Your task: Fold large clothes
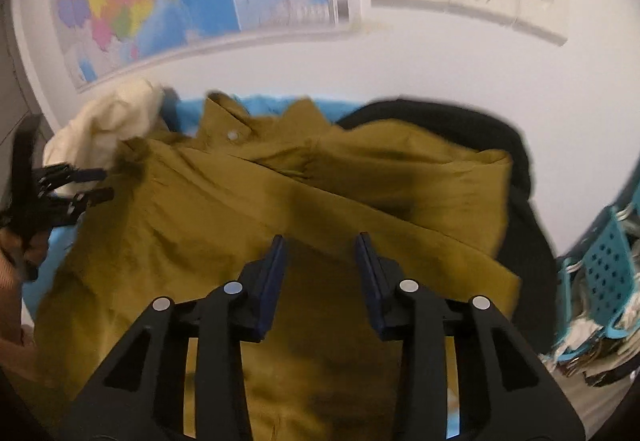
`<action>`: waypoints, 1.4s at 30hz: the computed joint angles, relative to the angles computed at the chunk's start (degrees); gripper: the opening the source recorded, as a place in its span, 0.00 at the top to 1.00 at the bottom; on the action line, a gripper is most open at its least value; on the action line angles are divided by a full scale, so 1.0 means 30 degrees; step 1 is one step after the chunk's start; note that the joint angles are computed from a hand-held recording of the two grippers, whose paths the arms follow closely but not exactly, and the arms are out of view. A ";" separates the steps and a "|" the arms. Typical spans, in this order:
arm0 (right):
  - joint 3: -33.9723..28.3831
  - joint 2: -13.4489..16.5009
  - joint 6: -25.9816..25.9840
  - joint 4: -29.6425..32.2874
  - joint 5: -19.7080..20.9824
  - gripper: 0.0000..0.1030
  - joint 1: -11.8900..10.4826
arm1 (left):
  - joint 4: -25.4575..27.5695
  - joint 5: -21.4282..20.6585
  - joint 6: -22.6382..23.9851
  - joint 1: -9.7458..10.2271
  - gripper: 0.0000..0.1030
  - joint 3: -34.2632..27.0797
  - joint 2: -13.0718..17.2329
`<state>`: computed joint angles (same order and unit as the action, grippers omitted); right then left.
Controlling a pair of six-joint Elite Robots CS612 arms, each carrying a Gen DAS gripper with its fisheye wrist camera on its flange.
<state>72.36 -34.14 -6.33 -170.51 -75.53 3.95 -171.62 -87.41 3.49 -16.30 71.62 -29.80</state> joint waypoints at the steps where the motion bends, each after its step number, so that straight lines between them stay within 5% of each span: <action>1: -0.0728 0.0422 0.0371 0.0731 -0.0249 0.66 0.0025 | 0.0189 0.0220 -0.0129 -0.0006 0.45 -0.0085 0.0098; 4: -0.1970 0.1088 0.1446 0.2439 0.0247 0.66 -0.0103 | -0.0975 -0.0078 -0.0260 0.0098 0.46 0.0649 -0.0154; 6: -0.1417 0.0685 0.1376 0.2204 0.0646 0.60 -0.0200 | -0.2307 -0.0955 -0.0222 0.0300 0.35 0.1699 -0.0637; 8: 0.0191 -0.0146 0.1417 0.0155 0.1377 0.41 -0.0456 | -0.3693 -0.1690 -0.0288 0.0562 0.34 0.2958 -0.1212; 15: 0.5344 -0.2381 0.3379 -0.3286 0.4233 0.14 -0.1904 | -0.3980 -0.4884 -0.1576 0.1518 0.29 0.5661 -0.2133; 21: 0.8256 -0.2947 0.5034 -0.3258 0.4766 0.14 -0.2532 | -0.2964 -0.7303 -0.1335 0.1774 0.29 0.6639 -0.2107; 28: 0.9928 -0.3095 0.4843 -0.4404 0.5855 0.13 -0.2608 | -0.3098 -0.9517 -0.1497 0.2054 0.26 0.7716 -0.2278; 33: 1.0341 -0.2994 0.3787 -0.4381 0.8773 0.17 -0.2642 | -0.3128 -1.2739 -0.1503 0.2350 0.16 0.8282 -0.2206; 37: 1.0549 -0.2847 0.4332 -0.5414 0.8764 0.18 -0.2465 | -0.3482 -1.4473 -0.1124 0.2364 0.11 0.8757 -0.2135; 39: 1.0611 -0.2733 0.4832 -0.5873 0.9221 0.40 -0.2471 | -0.3795 -1.3677 -0.0962 0.2095 0.14 0.9087 -0.2326; 40: 1.0584 -0.2753 0.4646 -0.5616 0.9182 0.68 -0.2389 | -0.3932 -1.3235 -0.1035 0.1968 0.22 0.9147 -0.2396; 41: 1.0551 -0.2819 0.4408 -0.5249 0.8754 0.87 -0.2231 | -0.3994 -1.2380 -0.1549 0.1766 0.52 0.9193 -0.2459; 42: 1.0535 -0.2857 0.4257 -0.5003 0.8668 0.87 -0.2141 | -0.3860 -1.1346 -0.2168 0.1617 0.75 0.9147 -0.2507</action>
